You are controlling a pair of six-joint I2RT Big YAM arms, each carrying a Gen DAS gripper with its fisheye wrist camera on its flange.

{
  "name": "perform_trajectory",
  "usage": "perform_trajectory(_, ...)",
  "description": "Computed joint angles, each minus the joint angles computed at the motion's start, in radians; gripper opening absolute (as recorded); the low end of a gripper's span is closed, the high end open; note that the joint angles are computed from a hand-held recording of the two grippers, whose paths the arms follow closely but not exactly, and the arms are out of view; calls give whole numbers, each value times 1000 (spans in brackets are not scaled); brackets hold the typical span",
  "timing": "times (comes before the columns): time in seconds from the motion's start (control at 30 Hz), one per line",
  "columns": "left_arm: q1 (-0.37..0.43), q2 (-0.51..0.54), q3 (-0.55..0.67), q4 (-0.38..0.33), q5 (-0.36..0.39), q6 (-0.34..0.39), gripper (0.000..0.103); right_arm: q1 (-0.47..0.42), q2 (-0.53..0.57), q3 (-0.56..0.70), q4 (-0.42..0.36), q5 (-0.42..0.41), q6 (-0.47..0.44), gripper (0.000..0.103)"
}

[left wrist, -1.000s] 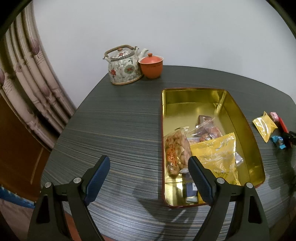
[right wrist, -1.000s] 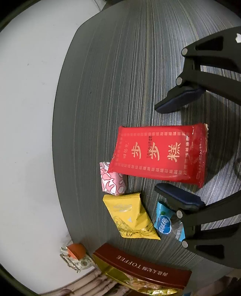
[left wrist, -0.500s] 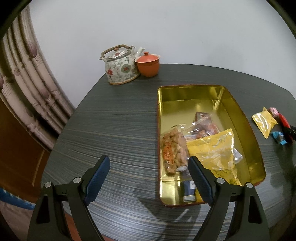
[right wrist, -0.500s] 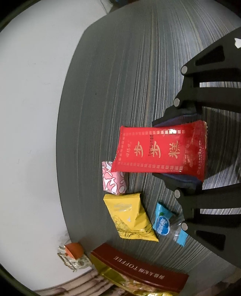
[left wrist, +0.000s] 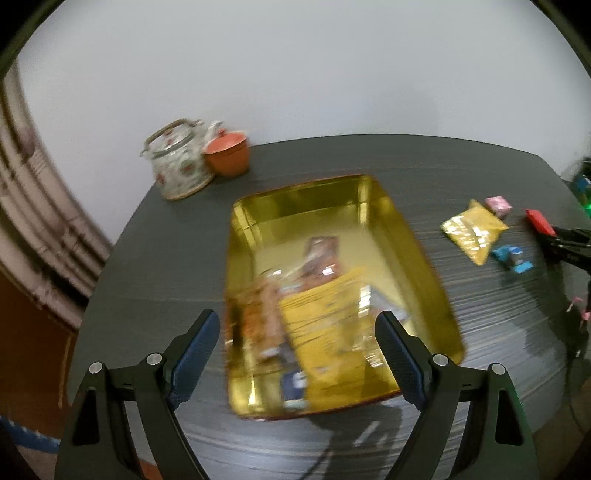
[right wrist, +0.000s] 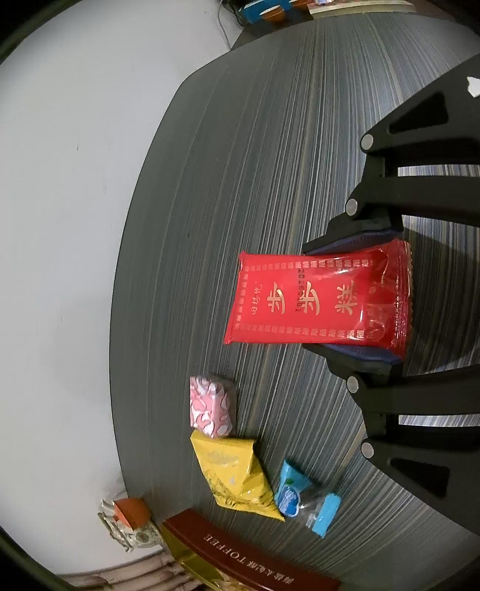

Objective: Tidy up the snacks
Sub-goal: 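Move right gripper to the pile and grasp the red rectangular cake pack, then grasp the yellow WANLIYUAN bag with left gripper while right holds red cake pack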

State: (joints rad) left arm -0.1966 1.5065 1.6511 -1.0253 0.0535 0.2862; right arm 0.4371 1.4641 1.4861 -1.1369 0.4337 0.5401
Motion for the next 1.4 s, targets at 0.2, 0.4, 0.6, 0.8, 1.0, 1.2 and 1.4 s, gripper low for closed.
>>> perform_trajectory(0.2,-79,27,47,-9,20,15,86,-8,-29,-36,27,-4,-25,39)
perform_trajectory(0.4,-140,69,92,-16,57,21,86,-20,-63,-75,50,-6,-32,39)
perform_trajectory(0.6,-197,139,159,-50,80,35,86,-22,-84,-102,66,0,-26,39)
perform_trajectory(0.8,-242,220,251,-102,131,81,86,-26,-93,-115,72,-5,-25,40)
perform_trajectory(1.0,-280,304,340,-157,127,121,86,-36,-102,-123,78,-21,-23,41)
perform_trajectory(1.2,-301,388,442,-236,147,153,86,-39,-114,-132,76,-22,-25,42)
perform_trajectory(1.4,-308,458,536,-305,160,152,86,-43,-119,-136,78,-31,-20,44)
